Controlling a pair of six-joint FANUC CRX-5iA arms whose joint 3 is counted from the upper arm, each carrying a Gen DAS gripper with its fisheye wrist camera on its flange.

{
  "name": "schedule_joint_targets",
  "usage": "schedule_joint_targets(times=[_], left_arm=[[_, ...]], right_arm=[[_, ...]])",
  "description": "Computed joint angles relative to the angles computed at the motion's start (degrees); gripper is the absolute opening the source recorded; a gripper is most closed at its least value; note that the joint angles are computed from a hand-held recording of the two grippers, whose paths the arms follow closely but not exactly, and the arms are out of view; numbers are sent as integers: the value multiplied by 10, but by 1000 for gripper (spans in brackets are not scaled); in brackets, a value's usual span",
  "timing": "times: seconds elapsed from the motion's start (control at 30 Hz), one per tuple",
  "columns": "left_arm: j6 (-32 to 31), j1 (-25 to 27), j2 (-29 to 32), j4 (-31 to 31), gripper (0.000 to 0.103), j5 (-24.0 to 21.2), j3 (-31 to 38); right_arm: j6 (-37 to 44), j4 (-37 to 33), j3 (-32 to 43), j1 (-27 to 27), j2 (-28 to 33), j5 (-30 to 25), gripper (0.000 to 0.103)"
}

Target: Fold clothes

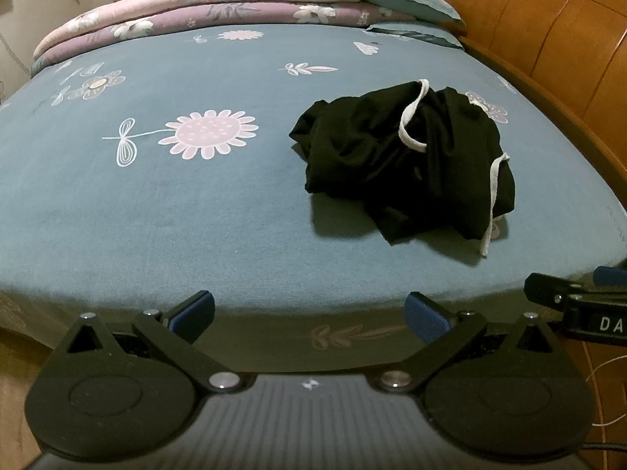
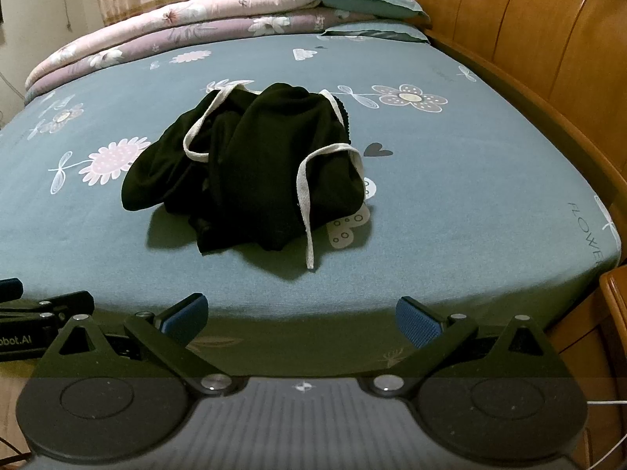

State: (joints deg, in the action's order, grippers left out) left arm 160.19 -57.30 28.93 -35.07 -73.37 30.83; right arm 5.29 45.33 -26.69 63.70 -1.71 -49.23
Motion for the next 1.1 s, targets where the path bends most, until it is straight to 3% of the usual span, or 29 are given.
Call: schedule_joint_targets(times=[0.53,1.1], left_arm=[[-4,8,-1,5,102,11,-8],[-35,52,12,33,102,35,-8]], right_arm=[[14,-10,12,-6,12,-2,103],[76,-53,77,-50,77,14,103]])
